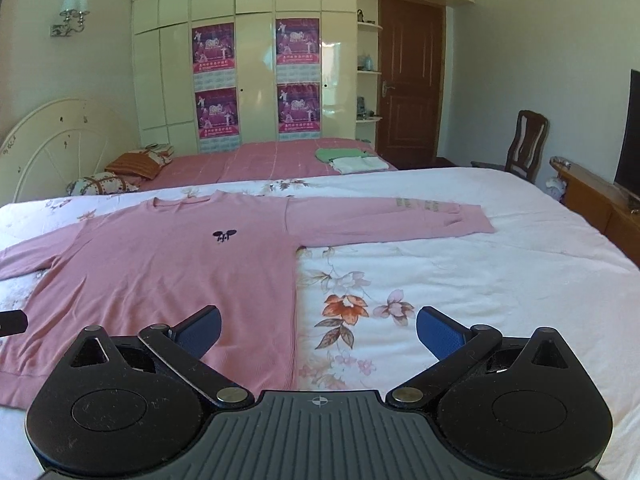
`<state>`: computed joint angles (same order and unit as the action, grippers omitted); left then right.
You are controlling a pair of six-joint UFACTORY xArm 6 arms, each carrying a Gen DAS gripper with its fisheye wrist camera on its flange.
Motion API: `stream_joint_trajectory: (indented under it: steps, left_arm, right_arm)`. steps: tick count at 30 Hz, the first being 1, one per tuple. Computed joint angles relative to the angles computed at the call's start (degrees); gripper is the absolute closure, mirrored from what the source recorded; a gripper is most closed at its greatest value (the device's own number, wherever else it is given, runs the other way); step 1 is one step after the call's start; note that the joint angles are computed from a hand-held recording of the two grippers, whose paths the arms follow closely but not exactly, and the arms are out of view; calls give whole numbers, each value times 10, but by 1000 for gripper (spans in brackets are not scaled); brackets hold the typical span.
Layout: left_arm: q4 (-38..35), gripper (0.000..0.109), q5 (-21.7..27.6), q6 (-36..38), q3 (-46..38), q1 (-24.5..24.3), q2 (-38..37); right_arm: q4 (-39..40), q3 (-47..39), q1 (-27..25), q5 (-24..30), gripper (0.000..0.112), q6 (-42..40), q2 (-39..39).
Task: Fold small clothes
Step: 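Lower the right tool onto the sleeve cuff and close it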
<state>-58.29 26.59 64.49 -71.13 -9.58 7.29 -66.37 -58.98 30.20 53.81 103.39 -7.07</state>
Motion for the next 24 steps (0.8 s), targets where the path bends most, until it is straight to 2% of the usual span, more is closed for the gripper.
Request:
stream_joint_trajectory:
  steps: [2,5,6,8,9,10,11,12,13,14,15,16,17,18,19,20,22,24]
  left_arm:
    - [17,30,-11,-48,-60,-7,57]
    - [117,25,-104,-158,-127,-35,133]
    - [172,25,-133,-204,-151,-42,159]
    - [222,34,-136,-244,-204,-47,203]
    - [228,42,-134,-248,-235,-50,226]
    - [246,58,-126,-264,-262,-52,246]
    - [287,58,-115,-304,-293,-53,269]
    - [319,55,-108,-334,-319,-56,289]
    - [333,39,-106,-349,-342,-59,307]
    - [354,14,-116,-371,-360,-64,324]
    - [374,8,-135,-389,-367,-68,336]
    - [375,12,-138,-384,-383,-72,350]
    - [372,16,-118,-372,-414,-74,370]
    - [389,18,-93,-385,-441,-76,386]
    - [406,25,-82,-400,-456,-77,397]
    - [410,27,-69,-410,-473,-79,408]
    - [409,27,-48,-417,-494,-82,422]
    - [411,23,-43,-420,-501,-82,427]
  right_arm:
    - [-7,9,-53,-47,10,6,-2]
    - [-21,10,-125,-96,10,16,6]
    - [-29,8,-147,-107,10,21,11]
    - [-44,5,-197,-141,10,32,22]
    - [-55,4,-223,-161,17,38,28]
    - [-54,-1,-247,-177,50,34,37]
    - [-41,-8,-271,-197,75,22,49]
    - [-37,-10,-299,-227,76,26,59]
    - [-57,-10,-329,-258,76,52,67]
    - [-77,-14,-349,-267,75,77,75]
    - [-89,-19,-366,-270,71,95,84]
    - [-100,-23,-385,-272,48,122,93]
    - [-133,-24,-408,-291,41,170,101]
    - [-152,-27,-436,-322,41,203,113]
    - [-147,-33,-463,-349,43,221,130]
    - [-158,-39,-488,-377,48,251,146]
    - [-198,-54,-529,-420,55,318,174]
    - [-250,-68,-556,-448,55,387,193]
